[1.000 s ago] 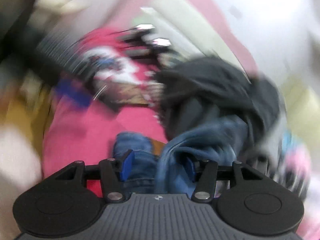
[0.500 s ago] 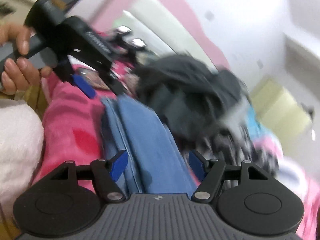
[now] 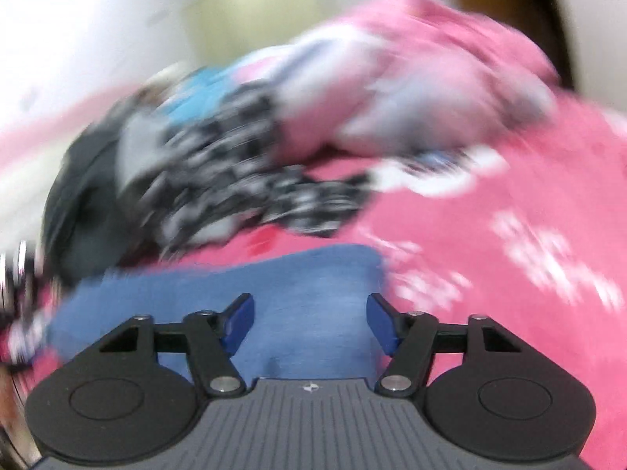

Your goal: Fold clothes

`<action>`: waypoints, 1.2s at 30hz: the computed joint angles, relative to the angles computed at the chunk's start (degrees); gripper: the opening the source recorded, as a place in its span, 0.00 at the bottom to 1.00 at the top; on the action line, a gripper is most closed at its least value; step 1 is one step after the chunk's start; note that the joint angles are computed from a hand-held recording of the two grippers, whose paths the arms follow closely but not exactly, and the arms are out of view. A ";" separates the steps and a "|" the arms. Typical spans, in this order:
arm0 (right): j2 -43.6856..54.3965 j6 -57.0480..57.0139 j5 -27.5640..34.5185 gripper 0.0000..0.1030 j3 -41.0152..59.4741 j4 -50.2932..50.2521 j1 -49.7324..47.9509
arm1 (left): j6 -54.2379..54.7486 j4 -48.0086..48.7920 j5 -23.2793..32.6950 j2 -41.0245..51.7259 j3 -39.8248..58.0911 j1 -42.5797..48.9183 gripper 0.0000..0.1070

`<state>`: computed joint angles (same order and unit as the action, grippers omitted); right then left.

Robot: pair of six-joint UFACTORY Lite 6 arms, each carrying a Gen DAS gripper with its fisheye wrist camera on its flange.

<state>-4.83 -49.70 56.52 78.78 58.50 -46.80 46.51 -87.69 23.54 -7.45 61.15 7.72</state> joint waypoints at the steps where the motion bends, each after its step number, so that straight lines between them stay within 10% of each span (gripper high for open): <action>1: 0.18 -1.41 0.95 0.52 -0.03 0.70 -1.50 | -0.35 0.59 -0.93 0.26 0.62 -0.59 0.60; 18: -31.39 -64.10 -29.23 0.48 -36.62 -2.04 22.83 | -5.65 5.55 -6.97 3.32 7.37 -4.68 0.15; 23: -31.63 -65.71 -41.69 0.35 -39.73 -4.27 27.46 | -4.38 4.42 -7.51 2.84 6.78 -5.13 0.15; 30: -29.82 -75.93 -42.01 0.05 -38.97 9.84 29.74 | 14.38 -15.62 -3.83 4.04 6.64 -5.31 0.10; 36: -29.32 -54.27 -43.11 0.04 -36.16 -1.96 24.37 | 26.50 -27.20 4.93 6.31 6.59 -5.42 0.09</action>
<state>-34.15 -103.97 13.41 42.62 56.54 -22.42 73.01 -114.89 28.47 -1.14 67.74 2.30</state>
